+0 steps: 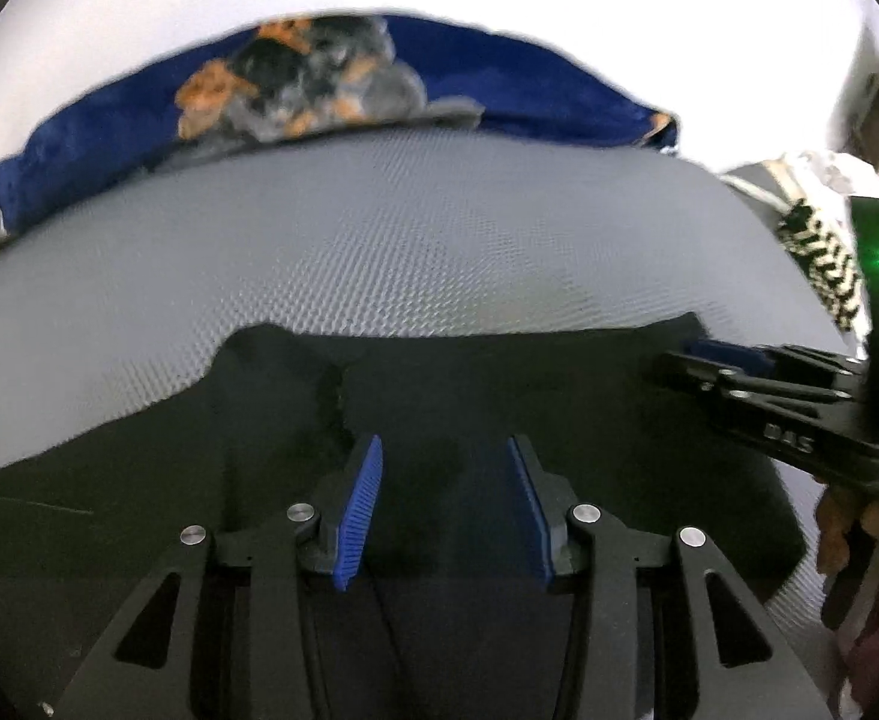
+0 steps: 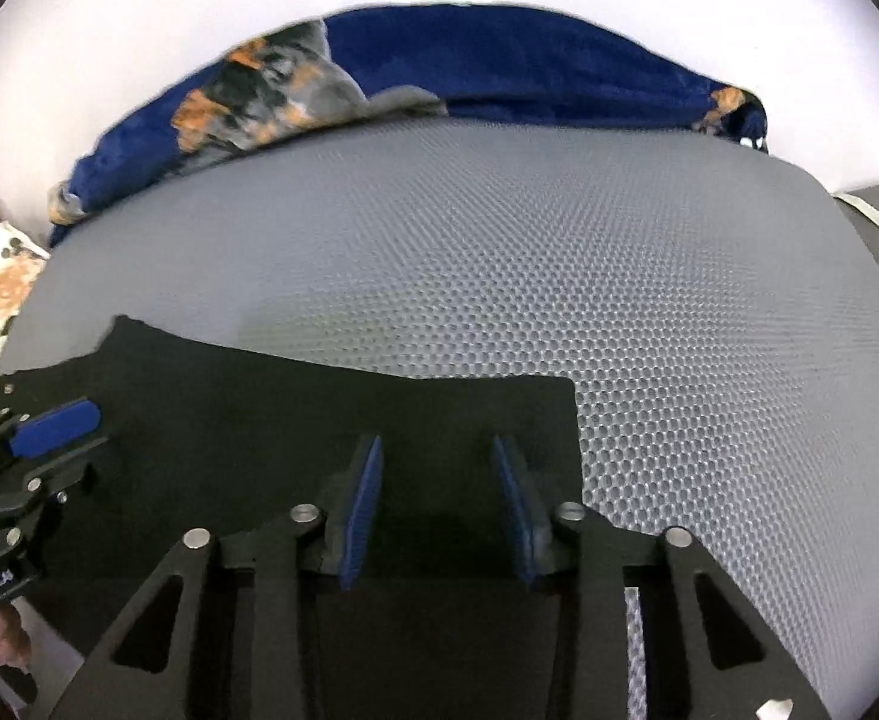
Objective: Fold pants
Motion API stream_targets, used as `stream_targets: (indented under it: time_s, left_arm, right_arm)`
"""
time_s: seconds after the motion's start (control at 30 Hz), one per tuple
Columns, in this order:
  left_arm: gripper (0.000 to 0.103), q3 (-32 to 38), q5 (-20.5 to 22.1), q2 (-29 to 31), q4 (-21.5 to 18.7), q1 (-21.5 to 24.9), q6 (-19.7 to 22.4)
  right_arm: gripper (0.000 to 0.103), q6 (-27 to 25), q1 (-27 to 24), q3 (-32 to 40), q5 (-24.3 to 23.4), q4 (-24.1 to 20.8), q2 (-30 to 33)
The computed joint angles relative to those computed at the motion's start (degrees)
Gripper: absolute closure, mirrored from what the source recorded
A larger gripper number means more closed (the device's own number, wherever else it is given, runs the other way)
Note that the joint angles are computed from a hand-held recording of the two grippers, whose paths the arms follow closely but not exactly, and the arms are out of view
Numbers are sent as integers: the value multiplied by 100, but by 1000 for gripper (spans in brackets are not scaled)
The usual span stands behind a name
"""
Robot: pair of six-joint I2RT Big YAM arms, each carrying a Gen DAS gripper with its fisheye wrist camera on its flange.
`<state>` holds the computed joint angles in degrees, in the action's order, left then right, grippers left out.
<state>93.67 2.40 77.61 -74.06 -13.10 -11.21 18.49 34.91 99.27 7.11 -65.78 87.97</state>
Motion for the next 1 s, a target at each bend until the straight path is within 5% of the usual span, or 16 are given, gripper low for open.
stream_targets:
  time_s: [0.47, 1.0]
  left_arm:
    - [58, -52, -227, 97, -149, 28, -59]
    - [49, -573, -326, -904, -588, 212, -486]
  right_arm:
    - [67, 13, 60, 51, 10, -87, 44]
    - [59, 460, 831, -696, 86, -280, -583]
